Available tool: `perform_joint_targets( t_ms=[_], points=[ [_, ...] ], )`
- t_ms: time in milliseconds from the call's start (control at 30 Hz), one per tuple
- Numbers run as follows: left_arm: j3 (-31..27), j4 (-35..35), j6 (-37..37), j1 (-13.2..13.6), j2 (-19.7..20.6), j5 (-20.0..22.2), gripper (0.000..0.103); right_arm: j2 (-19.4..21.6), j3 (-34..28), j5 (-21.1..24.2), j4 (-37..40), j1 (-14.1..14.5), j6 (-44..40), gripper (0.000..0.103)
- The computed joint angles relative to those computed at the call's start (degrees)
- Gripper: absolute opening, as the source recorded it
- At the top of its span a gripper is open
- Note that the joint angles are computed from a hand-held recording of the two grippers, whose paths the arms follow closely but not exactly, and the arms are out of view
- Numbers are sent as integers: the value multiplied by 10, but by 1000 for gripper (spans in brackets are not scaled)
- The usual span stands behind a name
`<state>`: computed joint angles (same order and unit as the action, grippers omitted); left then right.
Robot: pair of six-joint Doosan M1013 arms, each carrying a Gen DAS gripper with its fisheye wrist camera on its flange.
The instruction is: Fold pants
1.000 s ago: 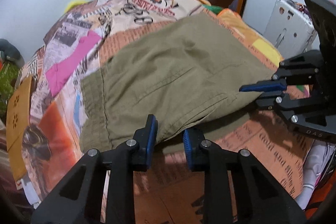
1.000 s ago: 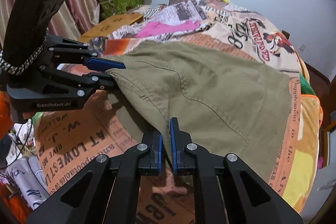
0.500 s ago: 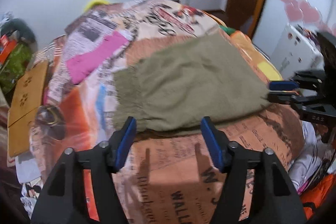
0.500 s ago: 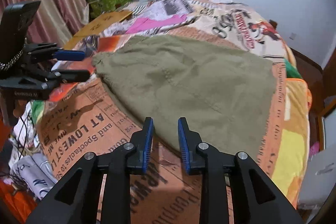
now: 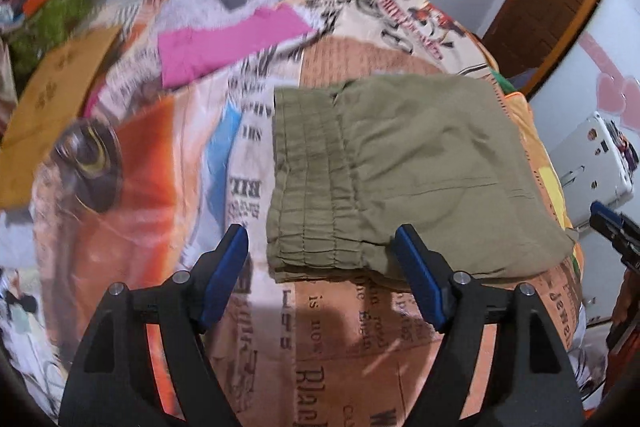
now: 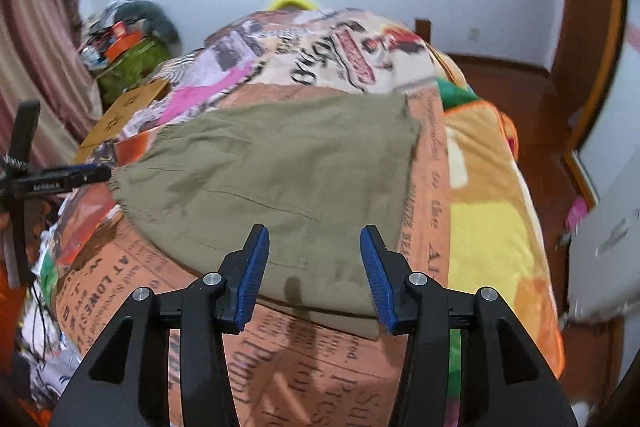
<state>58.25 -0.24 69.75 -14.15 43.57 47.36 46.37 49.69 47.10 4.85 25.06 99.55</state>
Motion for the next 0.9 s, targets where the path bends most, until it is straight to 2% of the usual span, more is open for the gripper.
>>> perform_joint_targets(
  t_ms=[67,100,133,200,300,433,567,767,900],
  points=[
    [-3,-20,3,2,7,3,75,6,-4,12,10,-3,7,44],
    [-3,-27,4,2,8,1,65,10,-7,20,13,-4,11,44],
    [-2,-36,14,2,9,0,62,13,-8,25,21,-5,9,44],
    [4,-6,2,-4,6,-9,60,18,-11,36,43,-7,0,44],
    [12,20,-10,-8,0,-15,53,29,-16,62,69,-9,-20,44],
    [19,29,-7,-7,-7,-23,52,23,1,47,74,-8,-32,43],
    [10,36,2,-8,-1,-7,52,18,7,49,69,-7,-49,42],
    [29,-18,0,1,3,-29,55,11,27,27,81,-9,-45,39],
    [24,1,-8,-3,2,-21,57,9,29,25,86,-11,-42,39]
  ],
)
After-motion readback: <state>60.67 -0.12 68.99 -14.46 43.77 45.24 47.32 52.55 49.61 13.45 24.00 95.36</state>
